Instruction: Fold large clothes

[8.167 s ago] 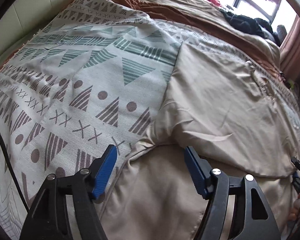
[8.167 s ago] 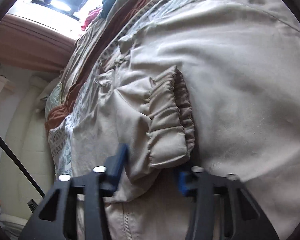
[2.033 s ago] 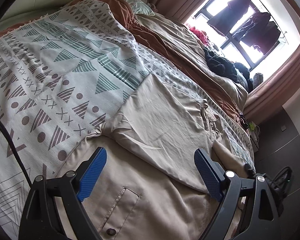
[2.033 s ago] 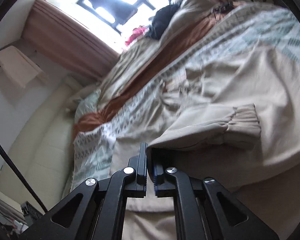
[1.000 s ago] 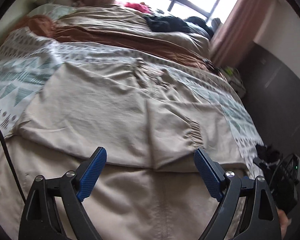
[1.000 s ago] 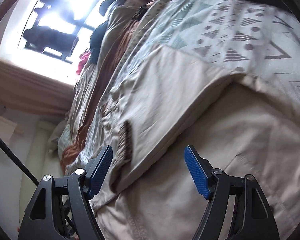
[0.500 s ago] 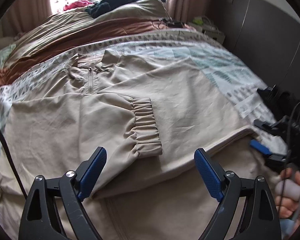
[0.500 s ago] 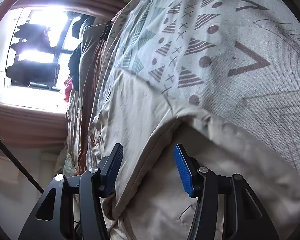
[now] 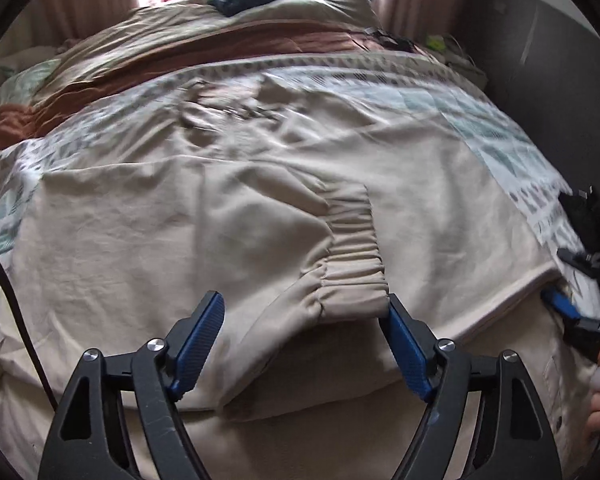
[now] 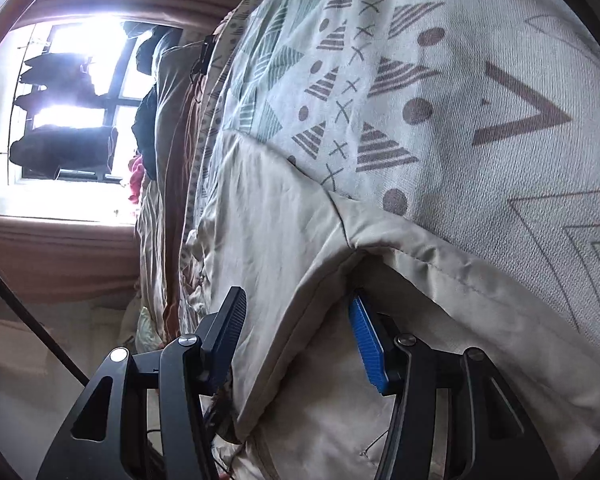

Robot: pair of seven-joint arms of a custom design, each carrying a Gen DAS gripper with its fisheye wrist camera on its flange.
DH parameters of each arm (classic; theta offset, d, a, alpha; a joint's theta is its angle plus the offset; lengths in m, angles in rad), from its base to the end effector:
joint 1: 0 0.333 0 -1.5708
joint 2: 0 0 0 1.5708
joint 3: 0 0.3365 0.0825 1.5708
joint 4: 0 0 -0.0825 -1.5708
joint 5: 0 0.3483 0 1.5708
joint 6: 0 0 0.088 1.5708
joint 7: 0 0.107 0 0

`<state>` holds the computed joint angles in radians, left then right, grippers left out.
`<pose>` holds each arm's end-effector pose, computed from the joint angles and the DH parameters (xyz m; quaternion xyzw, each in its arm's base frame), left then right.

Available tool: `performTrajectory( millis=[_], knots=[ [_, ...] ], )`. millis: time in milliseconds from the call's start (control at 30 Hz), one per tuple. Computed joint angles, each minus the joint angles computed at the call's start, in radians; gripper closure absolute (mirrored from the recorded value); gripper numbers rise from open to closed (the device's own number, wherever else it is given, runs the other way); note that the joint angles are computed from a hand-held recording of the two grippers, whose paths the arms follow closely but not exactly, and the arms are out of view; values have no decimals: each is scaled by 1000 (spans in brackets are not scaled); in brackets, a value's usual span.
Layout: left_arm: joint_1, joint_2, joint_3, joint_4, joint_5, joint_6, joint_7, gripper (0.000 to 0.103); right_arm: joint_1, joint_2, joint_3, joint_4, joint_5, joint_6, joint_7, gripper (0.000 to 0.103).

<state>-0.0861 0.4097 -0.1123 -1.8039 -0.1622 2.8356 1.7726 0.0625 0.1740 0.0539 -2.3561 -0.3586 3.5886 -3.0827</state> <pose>0.6616 -0.1137 0.4309 -0.5875 0.7466 -0.2624 0.1688 0.5283 0.1048 0.4325 -0.1994 0.8440 0.0327 0.4968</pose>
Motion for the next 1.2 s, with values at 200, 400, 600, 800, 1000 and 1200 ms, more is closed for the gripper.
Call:
performTrajectory(
  millis=[200, 400, 600, 800, 1000, 1200],
  knots=[
    [80, -54, -4, -63, -104, 77, -18, 23, -23, 4, 7, 2, -39, 3, 33, 52],
    [108, -85, 47, -125, -134, 138, -109, 23, -18, 8, 9, 17, -36, -21, 27, 52],
    [237, -97, -41, -132, -295, 113, -47, 23, 14, 10, -1, 31, 24, -56, -25, 52],
    [255, -86, -49, -124, -361, 109, -7, 23, 66, 16, -27, 51, 110, -86, -121, 60],
    [256, -40, -73, -76, -382, 13, 90, 23, 29, 62, -9, 45, 142, -12, -132, 88],
    [179, 16, 6, -30, -267, -44, 6, 66, 109, 77, -67, 60, 248, -19, -235, 93]
  ],
)
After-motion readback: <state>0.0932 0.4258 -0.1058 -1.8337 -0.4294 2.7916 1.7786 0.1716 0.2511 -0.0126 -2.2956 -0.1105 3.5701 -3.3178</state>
